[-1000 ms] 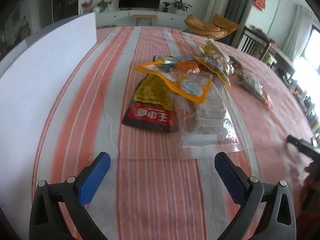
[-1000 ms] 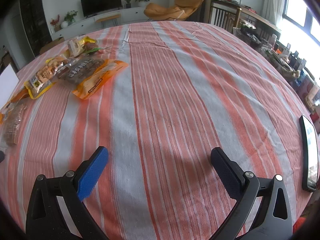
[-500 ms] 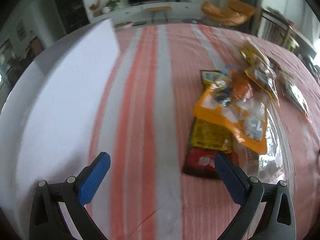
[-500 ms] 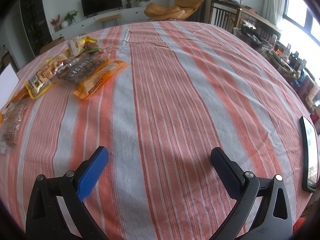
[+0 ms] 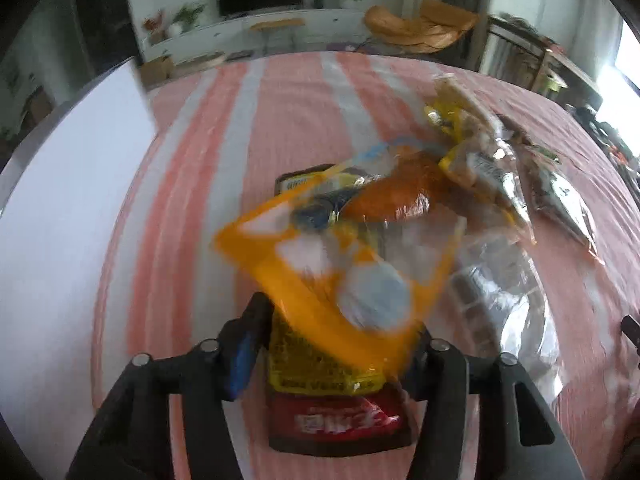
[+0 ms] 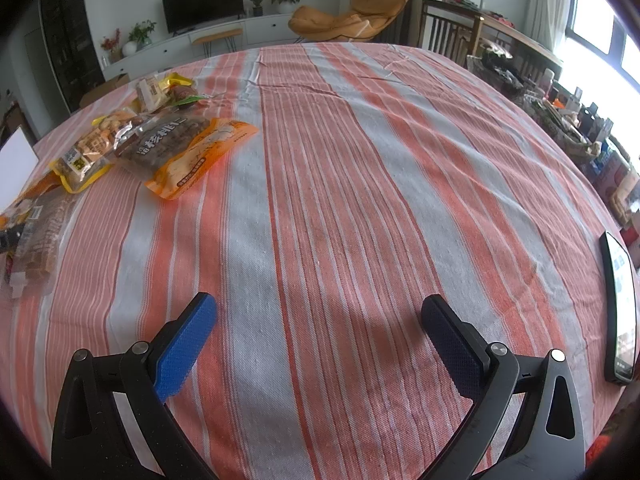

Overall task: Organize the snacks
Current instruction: 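Lower the left tool onto the yellow Wang Xiaolu bag and grasp it, then grasp the clear biscuit bag with the right tool while the left tool holds the yellow bag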

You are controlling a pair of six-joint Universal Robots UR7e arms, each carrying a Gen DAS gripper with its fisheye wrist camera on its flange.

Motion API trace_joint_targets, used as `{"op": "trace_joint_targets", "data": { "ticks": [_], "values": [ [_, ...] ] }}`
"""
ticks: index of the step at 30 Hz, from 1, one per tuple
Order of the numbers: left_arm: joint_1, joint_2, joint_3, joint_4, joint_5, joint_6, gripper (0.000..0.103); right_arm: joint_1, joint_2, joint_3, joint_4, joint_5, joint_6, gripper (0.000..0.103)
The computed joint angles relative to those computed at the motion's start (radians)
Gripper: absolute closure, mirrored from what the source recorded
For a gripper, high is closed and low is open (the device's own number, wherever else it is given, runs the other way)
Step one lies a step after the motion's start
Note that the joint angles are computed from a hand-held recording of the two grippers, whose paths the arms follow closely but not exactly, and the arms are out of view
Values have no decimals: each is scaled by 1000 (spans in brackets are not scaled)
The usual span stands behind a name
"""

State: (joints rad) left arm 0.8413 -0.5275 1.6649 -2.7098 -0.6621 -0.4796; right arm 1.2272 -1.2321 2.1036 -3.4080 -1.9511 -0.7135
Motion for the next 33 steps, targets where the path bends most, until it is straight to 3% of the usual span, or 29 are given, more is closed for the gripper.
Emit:
{"op": "trace_joint_targets", "data": {
  "ticks": [4,7,8,9,11,17,19,33],
  "values": [
    [-44,-110,176,69,34,-230,53,0,1,0,-1,0,0,0],
    [-100,-200,328,119,18,-403,47,0,1,0,-1,0,0,0],
    [-108,-214,357,96,7,-410,41,0,1,0,-1,0,0,0],
    [-113,-224,385,49,-8,-391,26,0,1,0,-2,0,0,0],
    [-102,-226,401,-14,-49,-343,6,0,0,0,-2,-1,0,0],
    [-84,-137,326,-21,53,-280,0,-1,3,0,-3,3,1,0],
    [-77,-108,319,-100,76,-238,0,1,4,1,-6,3,6,0],
    [-83,-111,340,-127,82,-230,0,6,11,-3,-14,-10,6,0]
  ]
}}
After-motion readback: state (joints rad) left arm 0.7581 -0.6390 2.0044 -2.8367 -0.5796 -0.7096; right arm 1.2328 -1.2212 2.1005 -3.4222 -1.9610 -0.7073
